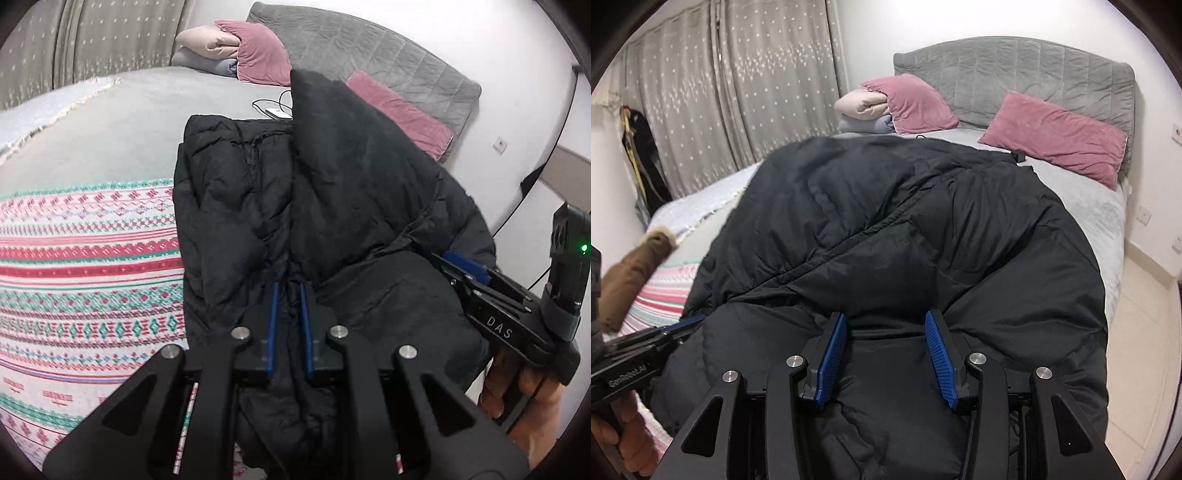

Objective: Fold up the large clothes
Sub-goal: 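Lower the jacket bundle onto the bed and open both grippers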

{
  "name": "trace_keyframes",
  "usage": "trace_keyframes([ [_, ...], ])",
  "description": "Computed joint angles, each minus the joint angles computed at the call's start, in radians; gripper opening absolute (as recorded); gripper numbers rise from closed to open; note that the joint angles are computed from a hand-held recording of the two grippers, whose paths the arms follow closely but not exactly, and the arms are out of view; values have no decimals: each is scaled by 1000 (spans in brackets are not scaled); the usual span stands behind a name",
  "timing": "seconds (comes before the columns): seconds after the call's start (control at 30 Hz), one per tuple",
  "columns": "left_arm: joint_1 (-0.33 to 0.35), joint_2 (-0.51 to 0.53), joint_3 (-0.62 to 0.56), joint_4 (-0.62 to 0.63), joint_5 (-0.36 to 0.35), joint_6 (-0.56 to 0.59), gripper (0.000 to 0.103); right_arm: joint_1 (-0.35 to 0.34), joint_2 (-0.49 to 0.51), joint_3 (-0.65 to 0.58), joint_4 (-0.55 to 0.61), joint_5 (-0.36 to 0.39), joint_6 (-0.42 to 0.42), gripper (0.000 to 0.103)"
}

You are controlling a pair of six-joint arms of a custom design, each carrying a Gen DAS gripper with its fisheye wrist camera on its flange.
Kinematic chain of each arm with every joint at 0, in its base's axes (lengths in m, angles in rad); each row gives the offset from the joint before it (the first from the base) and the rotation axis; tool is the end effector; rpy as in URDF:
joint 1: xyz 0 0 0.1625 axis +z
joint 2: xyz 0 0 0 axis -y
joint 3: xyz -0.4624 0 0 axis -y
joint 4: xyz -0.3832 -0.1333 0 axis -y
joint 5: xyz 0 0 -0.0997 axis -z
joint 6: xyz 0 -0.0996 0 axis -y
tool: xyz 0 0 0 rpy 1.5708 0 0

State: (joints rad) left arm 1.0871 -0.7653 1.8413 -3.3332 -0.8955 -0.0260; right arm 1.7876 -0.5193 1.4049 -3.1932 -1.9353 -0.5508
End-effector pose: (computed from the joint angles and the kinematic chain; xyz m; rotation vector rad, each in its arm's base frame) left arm -0.1254 -0.6591 0.1486 0.2570 2.4609 -1.0662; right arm 0.2634 -0.7410 0.0933 0.7804 -2.4133 0.8855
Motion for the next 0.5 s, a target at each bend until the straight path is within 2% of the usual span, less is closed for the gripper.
trace_keyframes([
  [0.1, -22, 10, 6, -16, 44, 34, 15, 2, 19, -8, -28, -17, 3, 45],
  [0.23, -35, 0, 26, -28, 61, 37, 15, 13, 20, -3, -34, -36, 30, 45],
  [0.33, -55, -10, 55, -59, 93, 62, 20, 37, 2, 53, -101, -52, 39, 45],
  [0.43, -66, -15, 70, -55, 121, 68, 22, 50, -16, 126, -176, -18, 63, 46],
  [0.5, -64, -15, 71, -40, 129, 71, 22, 56, -3, 133, -202, -52, 87, 45],
])
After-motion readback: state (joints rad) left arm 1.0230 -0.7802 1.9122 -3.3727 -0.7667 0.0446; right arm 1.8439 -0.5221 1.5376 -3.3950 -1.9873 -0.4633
